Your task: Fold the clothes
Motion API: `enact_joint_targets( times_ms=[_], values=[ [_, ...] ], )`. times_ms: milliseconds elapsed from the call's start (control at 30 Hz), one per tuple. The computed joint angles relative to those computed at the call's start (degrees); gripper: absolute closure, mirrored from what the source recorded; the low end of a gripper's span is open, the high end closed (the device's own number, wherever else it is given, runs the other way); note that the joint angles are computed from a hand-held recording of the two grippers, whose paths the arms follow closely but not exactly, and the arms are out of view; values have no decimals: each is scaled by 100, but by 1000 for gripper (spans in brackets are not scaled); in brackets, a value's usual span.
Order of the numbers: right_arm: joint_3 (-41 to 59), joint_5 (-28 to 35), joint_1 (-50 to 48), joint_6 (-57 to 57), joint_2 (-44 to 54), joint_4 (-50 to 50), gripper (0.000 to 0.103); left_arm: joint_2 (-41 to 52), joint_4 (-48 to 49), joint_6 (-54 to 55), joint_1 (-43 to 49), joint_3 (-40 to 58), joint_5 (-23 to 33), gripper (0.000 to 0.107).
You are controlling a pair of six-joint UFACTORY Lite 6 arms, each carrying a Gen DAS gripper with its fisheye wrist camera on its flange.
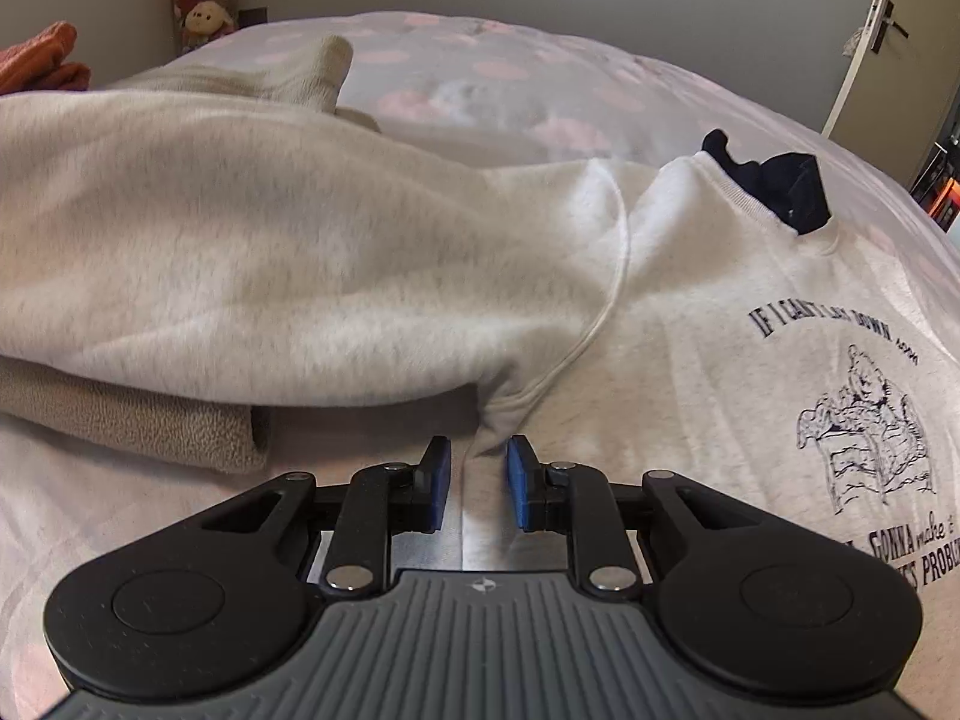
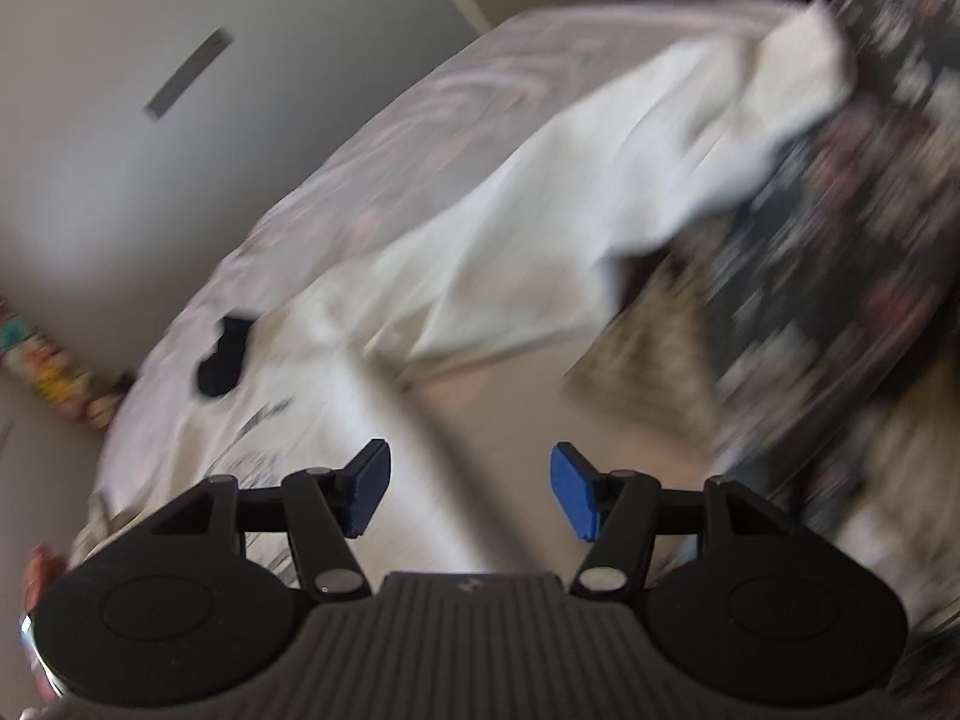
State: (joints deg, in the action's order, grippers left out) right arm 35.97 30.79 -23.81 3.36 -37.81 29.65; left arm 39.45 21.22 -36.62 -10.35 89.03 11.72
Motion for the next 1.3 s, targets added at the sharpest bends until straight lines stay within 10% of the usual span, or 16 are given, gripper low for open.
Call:
enact_joint_targets(
  times_ms=[167, 433, 533, 1000, 1300],
  values=[
    [1094, 548, -1932, -1009, 928, 820, 41, 107, 589, -481, -52, 105, 20, 88],
    [1752, 139, -2262, 38, 1909, 212, 56, 131, 763, -546, -44, 91, -50, 88],
    [1987, -132, -2043, 124, 2273, -210, 95, 169, 1082, -826, -75, 117, -40, 87],
    [6493, 310, -1280, 2159, 5433, -4725, 97, 240, 1794, -1449, -89, 99, -137, 87],
    [7772, 274, -1306, 2912, 7435, -5905, 97, 338, 1898, -1505, -27, 141, -300, 87]
  ],
)
